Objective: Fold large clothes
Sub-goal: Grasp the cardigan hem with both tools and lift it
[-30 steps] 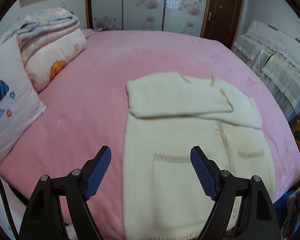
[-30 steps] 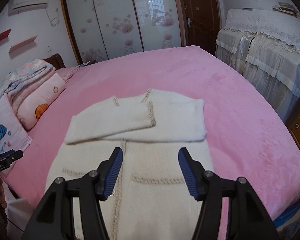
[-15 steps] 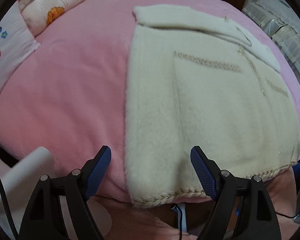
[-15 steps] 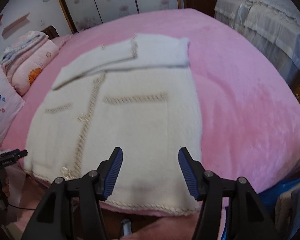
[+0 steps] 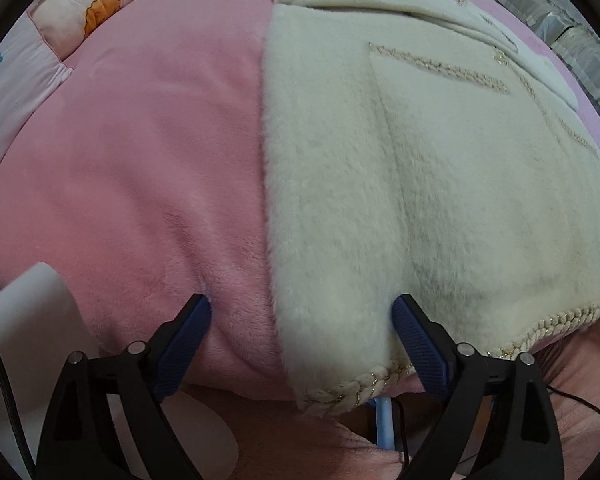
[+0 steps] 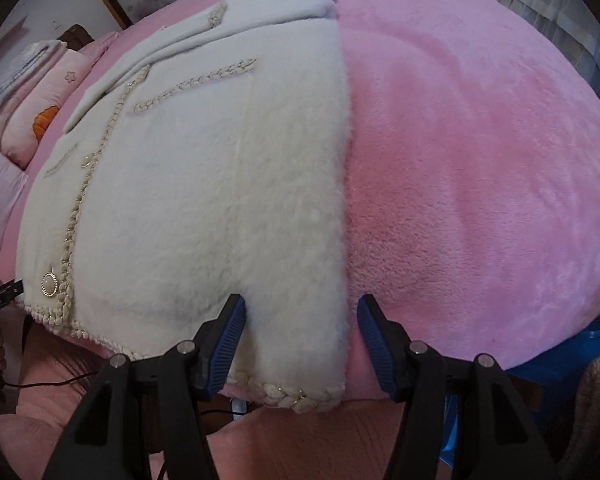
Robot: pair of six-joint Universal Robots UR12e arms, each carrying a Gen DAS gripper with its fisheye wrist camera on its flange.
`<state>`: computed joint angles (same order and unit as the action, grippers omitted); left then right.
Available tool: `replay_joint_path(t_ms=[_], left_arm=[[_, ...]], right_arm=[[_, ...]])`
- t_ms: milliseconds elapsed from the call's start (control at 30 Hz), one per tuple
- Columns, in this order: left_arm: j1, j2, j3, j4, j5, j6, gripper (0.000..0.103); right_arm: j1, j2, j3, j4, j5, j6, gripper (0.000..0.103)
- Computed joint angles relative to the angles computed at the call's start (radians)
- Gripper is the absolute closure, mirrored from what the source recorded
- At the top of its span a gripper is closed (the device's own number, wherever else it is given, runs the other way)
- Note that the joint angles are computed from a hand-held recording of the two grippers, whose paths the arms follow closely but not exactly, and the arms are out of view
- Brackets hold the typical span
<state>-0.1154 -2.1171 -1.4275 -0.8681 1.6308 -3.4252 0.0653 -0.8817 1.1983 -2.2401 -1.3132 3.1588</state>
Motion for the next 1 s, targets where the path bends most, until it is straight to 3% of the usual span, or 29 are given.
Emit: replay_joint_path(t_ms=[233,367,433,500,533,567,667,733,833,900,1000], left_arm=[[0.006,-0.005,-0.018,0.029,-0.049,-0.008,0.001],[0.004,-0.004,-0.024,0.041,-0.04,-0.002,0.002],[0.001,-0.002,-0.021,0.038,-0.04,0.01,0.012],[0.001,0.002,-0.018,0.035,-0.046,0.029,0.036],[-0.001,0.003,-0.016,0.035,-0.053,0.04,0.045],[-0.005,0.004,-0.012,0.032,-0.062,0.052,0.061],[-0.022,-0.004,0.017,-0.011,-0.009,0.054,0.07],[-0.018,-0.005,0.026,-0.03,-0.019,0.033,0.075],[0.008,0.003,0.027,-0.038,-0.128,-0.002,0.092],[0.032,0.014,0.014,-0.011,-0.242,-0.029,0.093],[0.048,0.022,0.014,0.022,-0.337,-0.039,0.093]], right_arm=[[-0.009,0.006,0.009,-0.016,0.044,-0.009,0.044],[-0.003,0.007,0.007,-0.019,0.021,-0.022,0.047],[0.005,0.013,-0.008,-0.009,0.009,-0.034,0.061],[0.011,0.017,-0.024,0.012,0.008,-0.052,0.081],[0.014,0.018,-0.032,0.02,0.014,-0.062,0.088],[0.025,0.018,-0.041,0.028,-0.021,-0.076,0.089],[0.032,0.02,-0.048,0.031,-0.043,-0.078,0.09],[0.03,0.023,-0.056,0.039,-0.034,-0.065,0.09],[0.023,0.021,-0.058,0.04,0.0,-0.041,0.091],[0.016,0.016,-0.056,0.031,0.034,-0.029,0.091],[0.006,0.004,-0.048,-0.006,0.097,0.005,0.091]])
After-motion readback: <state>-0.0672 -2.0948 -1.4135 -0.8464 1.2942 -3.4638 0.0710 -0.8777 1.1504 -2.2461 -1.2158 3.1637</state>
